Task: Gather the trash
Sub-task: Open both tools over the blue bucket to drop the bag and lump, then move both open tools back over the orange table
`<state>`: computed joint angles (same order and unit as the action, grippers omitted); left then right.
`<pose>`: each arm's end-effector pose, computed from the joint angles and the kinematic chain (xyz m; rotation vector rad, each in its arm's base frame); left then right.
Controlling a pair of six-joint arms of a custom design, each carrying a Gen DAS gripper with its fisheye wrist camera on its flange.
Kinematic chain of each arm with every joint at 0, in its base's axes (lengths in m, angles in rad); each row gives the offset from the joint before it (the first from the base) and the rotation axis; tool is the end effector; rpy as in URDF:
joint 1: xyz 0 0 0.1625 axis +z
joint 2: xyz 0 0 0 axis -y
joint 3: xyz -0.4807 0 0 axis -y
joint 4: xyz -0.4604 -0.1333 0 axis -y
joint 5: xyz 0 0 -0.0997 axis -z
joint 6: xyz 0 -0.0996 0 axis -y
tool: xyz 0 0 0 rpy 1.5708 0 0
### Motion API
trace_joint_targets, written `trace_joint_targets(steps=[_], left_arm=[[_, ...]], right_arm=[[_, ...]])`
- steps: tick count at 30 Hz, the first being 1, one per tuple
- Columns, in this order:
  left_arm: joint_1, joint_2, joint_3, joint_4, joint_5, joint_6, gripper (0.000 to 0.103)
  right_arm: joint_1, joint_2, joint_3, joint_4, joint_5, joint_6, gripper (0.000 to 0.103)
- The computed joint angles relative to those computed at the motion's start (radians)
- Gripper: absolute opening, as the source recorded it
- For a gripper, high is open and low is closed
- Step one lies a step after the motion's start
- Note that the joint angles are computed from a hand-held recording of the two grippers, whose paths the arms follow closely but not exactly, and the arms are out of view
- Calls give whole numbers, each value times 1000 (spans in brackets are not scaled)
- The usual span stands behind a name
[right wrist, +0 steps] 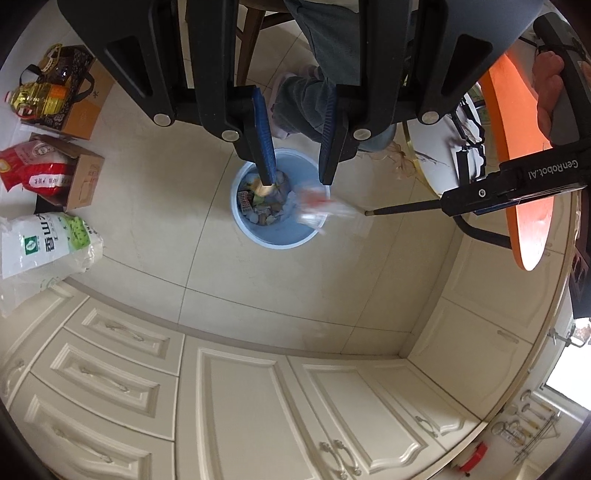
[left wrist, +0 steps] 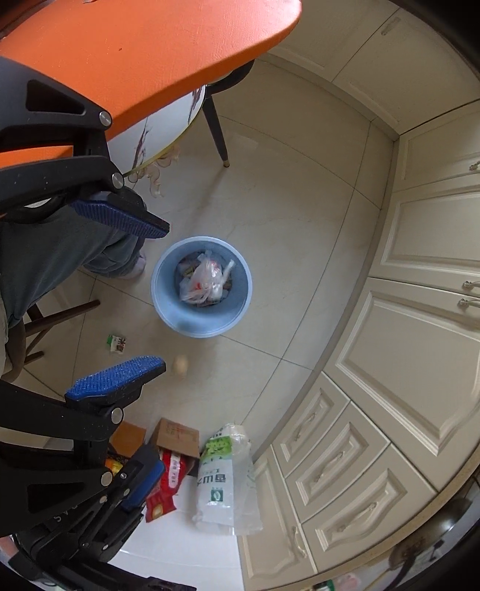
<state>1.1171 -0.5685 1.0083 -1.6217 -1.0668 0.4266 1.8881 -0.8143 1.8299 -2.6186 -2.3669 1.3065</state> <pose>-0.2230 -0.8713 0.1068 1.2227 2.2879 0.5011 0.2695 -0.6215 0.0544 -1.2025 -2.1940 0.7911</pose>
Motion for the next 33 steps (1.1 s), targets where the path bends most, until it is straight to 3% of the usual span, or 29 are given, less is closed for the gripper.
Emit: trace_joint_targets(steps=[10,13,15,17,20,27,33], left_arm=[[17,-58,-6,8,10,21,62],[22,-70,-15,24,3,17,62],[25,-80,-20,37,2,14,62],[29,-86,-28,49,0,16,62],[34,-93,-51,80,-8,25,62],[47,-123,-84,122,-16,55,62],[64,-184,-91,103,-13,75,62]], right_arm=[[-6,67,-89,-50,24,-136,26],[-1,72,-103,-37,25,-131,29],[5,73,-116,13,11,-99,38],[13,73,-125,52,-4,-72,57],[28,75,-132,84,-28,-48,76],[56,81,-171,170,-51,1,81],[83,118,-236,194,-68,-13,83]])
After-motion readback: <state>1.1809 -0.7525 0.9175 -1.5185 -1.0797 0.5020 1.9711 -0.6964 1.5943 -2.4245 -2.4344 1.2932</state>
